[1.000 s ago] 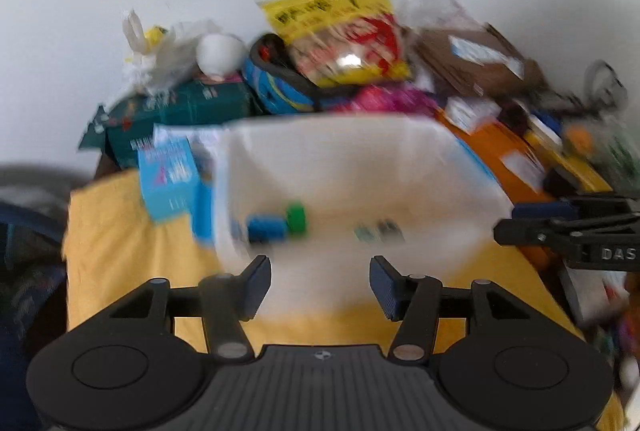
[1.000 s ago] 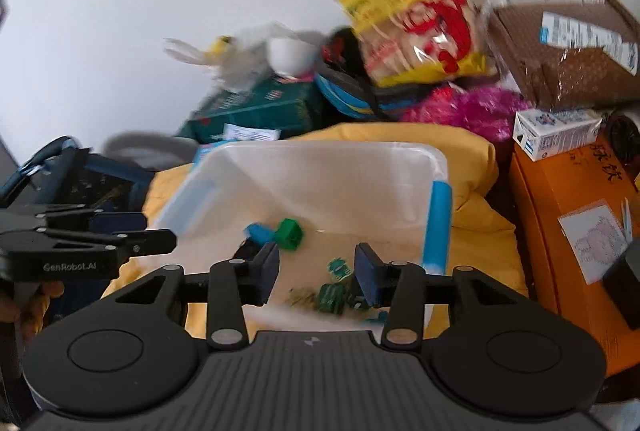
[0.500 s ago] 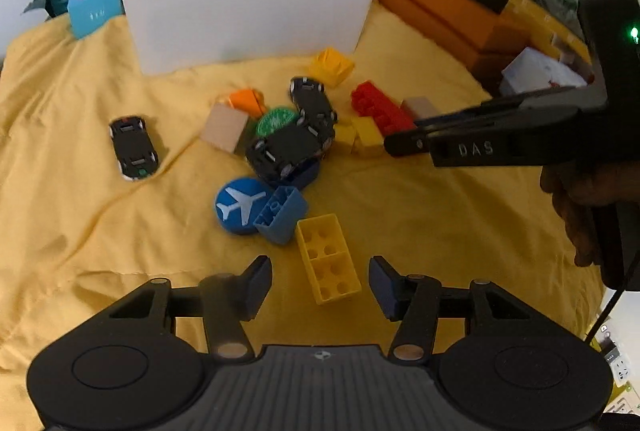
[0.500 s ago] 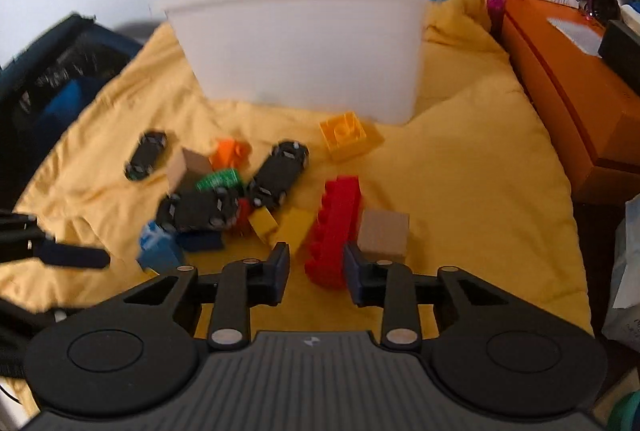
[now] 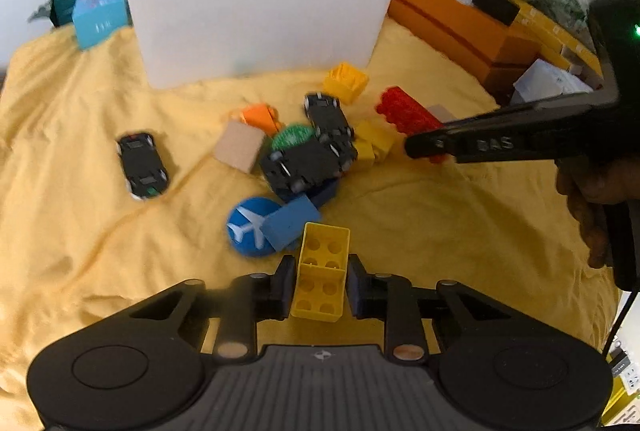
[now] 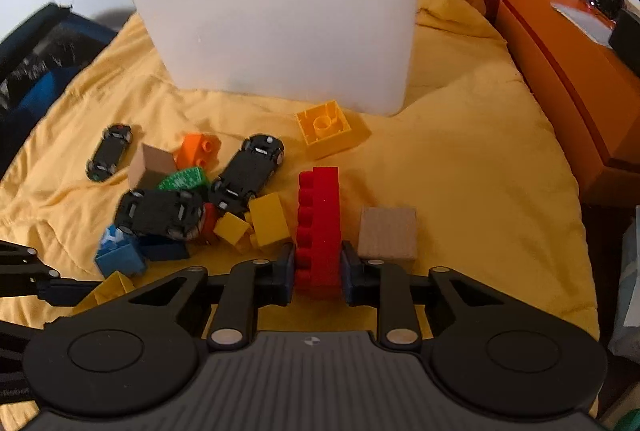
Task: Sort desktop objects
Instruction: 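Grasp the tall red brick with the right gripper while the left grasps the yellow brick, then carry the red brick over the bin and open the right gripper while the left releases the yellow brick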
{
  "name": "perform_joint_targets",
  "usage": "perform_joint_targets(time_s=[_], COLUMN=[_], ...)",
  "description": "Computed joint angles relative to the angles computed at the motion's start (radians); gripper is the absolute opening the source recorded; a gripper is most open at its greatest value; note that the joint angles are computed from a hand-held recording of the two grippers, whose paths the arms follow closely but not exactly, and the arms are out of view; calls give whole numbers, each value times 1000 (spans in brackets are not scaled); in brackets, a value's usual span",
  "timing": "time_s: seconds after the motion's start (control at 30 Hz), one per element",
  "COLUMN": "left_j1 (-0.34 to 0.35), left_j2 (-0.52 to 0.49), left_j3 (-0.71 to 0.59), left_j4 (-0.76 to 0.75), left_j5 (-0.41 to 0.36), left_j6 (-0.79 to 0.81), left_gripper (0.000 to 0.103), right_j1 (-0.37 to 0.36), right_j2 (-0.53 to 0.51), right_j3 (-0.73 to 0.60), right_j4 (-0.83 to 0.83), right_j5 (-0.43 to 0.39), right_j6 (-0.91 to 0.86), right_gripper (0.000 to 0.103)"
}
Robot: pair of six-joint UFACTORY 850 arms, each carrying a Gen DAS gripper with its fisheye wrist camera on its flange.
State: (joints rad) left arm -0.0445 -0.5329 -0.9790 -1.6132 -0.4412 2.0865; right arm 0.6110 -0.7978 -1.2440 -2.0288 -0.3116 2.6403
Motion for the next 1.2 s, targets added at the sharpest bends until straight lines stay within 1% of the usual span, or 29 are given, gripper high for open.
perform_joint_targets(time_s=[0.03,0.1,0.23,0.33,0.47,0.6,0.67,0.8,0.9,1.0,1.1,1.17,1.2], left_j1=[8,25,51,58,60,55,48,34,29,22,10,4,1], left_j2=[10,29,55,59,52,15,-6,-33,-52,-78,-112,-148,-173], left_j3=[4,9,-10,-51,-124,-231,-286,-354,-397,-452,-515,-575,-615], left_j4=[-10,-30,-37,-30,-20,40,73,83,90,134,207,305,385], left_j5=[-12,-34,-71,-72,-70,-74,-69,-48,-42,-38,-29,-31,-42], left_j6=[8,24,3,-33,-96,-212,-270,-289,-317,-366,-436,-543,-639], left_gripper=[29,29,29,30,30,30,30,30,30,30,30,30,30], right_j1=[2,8,14,13,3,-15,-26,-51,-66,-78,-92,-102,-108], right_j2=[14,39,103,145,173,185,183,164,157,150,138,129,121], right_j3=[18,48,113,138,125,85,56,-12,-40,-63,-91,-112,-131], right_j4=[-52,-101,-224,-285,-342,-371,-364,-346,-336,-312,-284,-254,-212], right_j5=[-9,-32,-78,-114,-145,-151,-142,-103,-89,-79,-54,-33,-15], right_j6=[55,115,293,374,408,394,364,302,278,238,206,172,122], right_gripper=[25,25,25,25,25,25,25,25,25,25,25,25,25])
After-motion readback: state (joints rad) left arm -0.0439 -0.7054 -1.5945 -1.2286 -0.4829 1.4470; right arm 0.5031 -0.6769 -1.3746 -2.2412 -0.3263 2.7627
